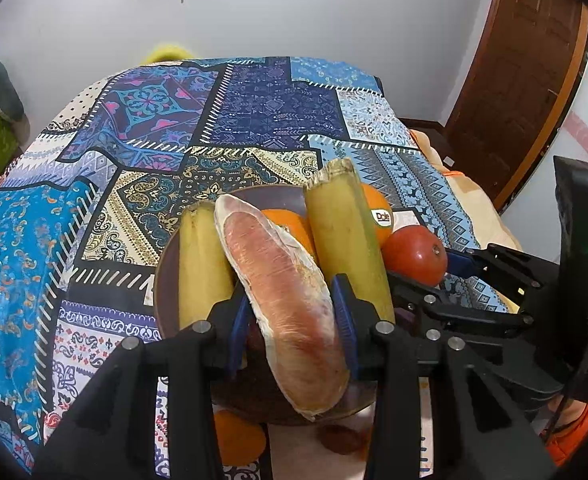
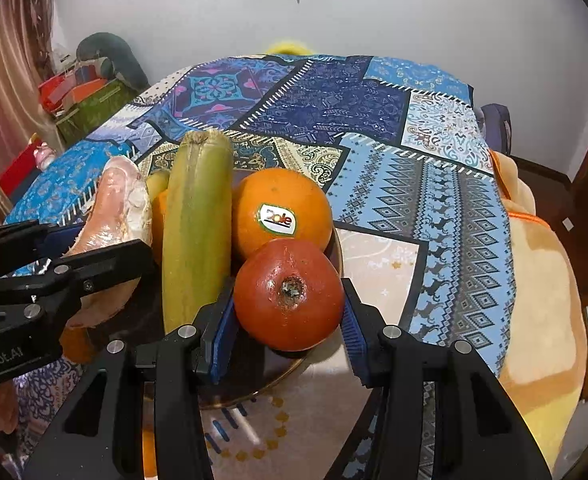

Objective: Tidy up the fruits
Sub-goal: 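Carry the tomato onto the plate with the right tool while the left tool lays the pink segment there, then open both tools and withdraw them from the plate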

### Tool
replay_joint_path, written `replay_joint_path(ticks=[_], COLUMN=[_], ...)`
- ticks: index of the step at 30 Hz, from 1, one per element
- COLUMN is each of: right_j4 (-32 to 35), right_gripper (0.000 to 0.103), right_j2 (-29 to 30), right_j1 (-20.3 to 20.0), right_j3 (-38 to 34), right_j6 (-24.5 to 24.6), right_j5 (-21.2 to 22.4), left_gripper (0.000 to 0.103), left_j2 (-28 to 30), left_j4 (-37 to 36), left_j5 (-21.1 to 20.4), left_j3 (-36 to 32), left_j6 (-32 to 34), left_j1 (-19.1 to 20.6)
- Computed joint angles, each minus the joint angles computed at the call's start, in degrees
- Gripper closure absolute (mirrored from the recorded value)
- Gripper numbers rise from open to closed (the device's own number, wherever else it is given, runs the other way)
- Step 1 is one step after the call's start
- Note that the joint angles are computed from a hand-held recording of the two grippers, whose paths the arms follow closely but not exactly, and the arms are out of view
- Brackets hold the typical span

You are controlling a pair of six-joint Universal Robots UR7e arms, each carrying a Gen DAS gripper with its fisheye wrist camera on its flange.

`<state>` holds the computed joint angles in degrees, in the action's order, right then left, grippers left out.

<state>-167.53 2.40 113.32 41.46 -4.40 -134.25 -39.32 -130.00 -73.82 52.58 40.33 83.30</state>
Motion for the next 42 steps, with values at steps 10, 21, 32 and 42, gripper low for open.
replay_joint_path(ticks=[10, 21, 32, 42], right_j4=[1.59, -2.26, -4.6, -3.51], right_gripper=[0.056, 0.05, 0.05, 0.05], right_j2=[-1.02, -2.91, -5.33, -5.6], right_j1=[0.0, 2.7, 6.24, 7.76], right_j3=[1.14, 4.39, 9.16, 11.59], right_j6=[2.35, 0.7, 0.63, 3.76], right_j5=[0.49, -1.97, -4.2, -4.83], left_gripper=[0.056, 0.054, 0.046, 0.041], left_j2=[-1.12, -7.08, -14.66, -17.65], left_j4=[-2.02, -5.44, -8.71, -6.65], left_j5=[0.19, -0.05, 0.3, 1.77], left_j3=[1.58, 7.58, 14.32, 15.42], left_j6=[-0.01, 1.02, 3.02, 3.69], left_j1=[-0.3, -0.81, -0.91, 0.47])
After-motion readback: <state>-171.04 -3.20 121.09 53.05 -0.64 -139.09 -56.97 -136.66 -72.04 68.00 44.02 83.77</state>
